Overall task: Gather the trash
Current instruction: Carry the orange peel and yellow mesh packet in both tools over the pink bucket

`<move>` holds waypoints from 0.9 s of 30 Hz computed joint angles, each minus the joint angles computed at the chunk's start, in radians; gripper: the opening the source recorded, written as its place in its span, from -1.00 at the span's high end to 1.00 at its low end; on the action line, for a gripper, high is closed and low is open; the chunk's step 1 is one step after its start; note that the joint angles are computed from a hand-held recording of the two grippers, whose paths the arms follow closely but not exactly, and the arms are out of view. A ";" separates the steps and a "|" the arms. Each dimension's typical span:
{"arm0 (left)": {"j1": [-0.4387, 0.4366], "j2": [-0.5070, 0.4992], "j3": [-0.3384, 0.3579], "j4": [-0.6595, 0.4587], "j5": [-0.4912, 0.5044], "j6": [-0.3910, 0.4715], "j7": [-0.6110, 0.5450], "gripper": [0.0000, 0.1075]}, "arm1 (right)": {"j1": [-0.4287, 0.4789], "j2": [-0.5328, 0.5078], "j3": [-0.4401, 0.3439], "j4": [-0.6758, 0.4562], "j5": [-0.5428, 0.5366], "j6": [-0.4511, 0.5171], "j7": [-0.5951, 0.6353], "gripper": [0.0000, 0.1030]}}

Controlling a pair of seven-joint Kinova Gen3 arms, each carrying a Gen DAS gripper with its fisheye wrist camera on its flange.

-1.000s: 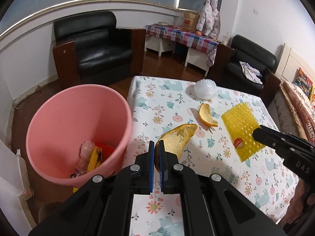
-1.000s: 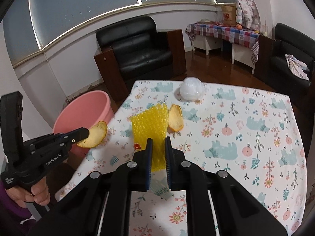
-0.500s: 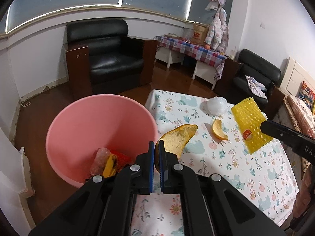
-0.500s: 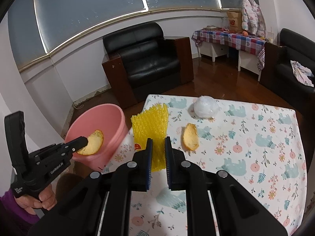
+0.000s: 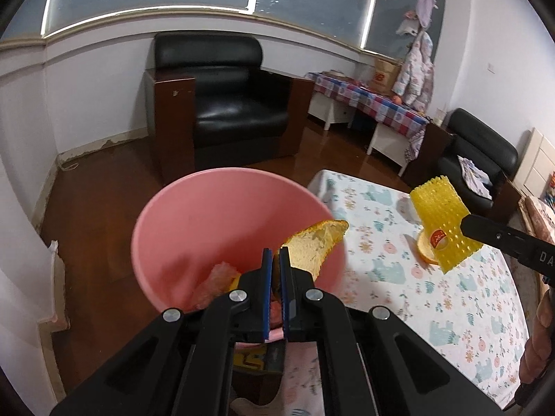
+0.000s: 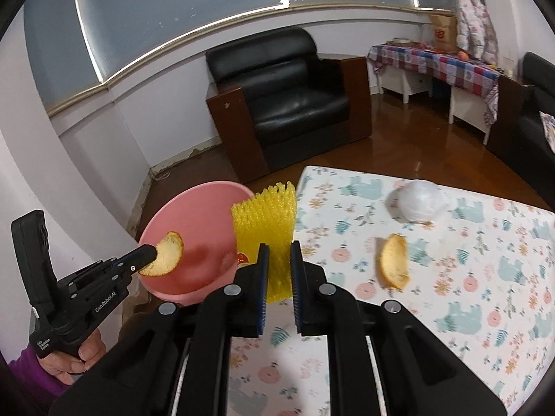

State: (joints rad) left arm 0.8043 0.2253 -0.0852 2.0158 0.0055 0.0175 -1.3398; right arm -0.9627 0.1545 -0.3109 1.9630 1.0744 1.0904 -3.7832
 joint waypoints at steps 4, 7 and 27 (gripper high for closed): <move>-0.034 0.006 0.006 0.003 0.010 0.003 0.006 0.93 | 0.027 0.034 0.021 -0.045 0.011 -0.061 0.071 0.76; -0.058 0.010 0.014 0.007 0.010 0.007 0.010 0.93 | 0.040 0.070 0.045 -0.091 0.006 -0.107 0.142 0.76; -0.058 0.069 -0.021 -0.043 -0.042 0.058 0.075 0.93 | 0.047 0.210 0.204 -0.227 -0.111 -0.325 0.378 0.76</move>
State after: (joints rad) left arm 0.7462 0.2948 -0.1066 1.9730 -0.0361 0.0756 -1.2651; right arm -0.9154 0.3641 -0.1071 1.7356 0.9636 0.7650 -3.4052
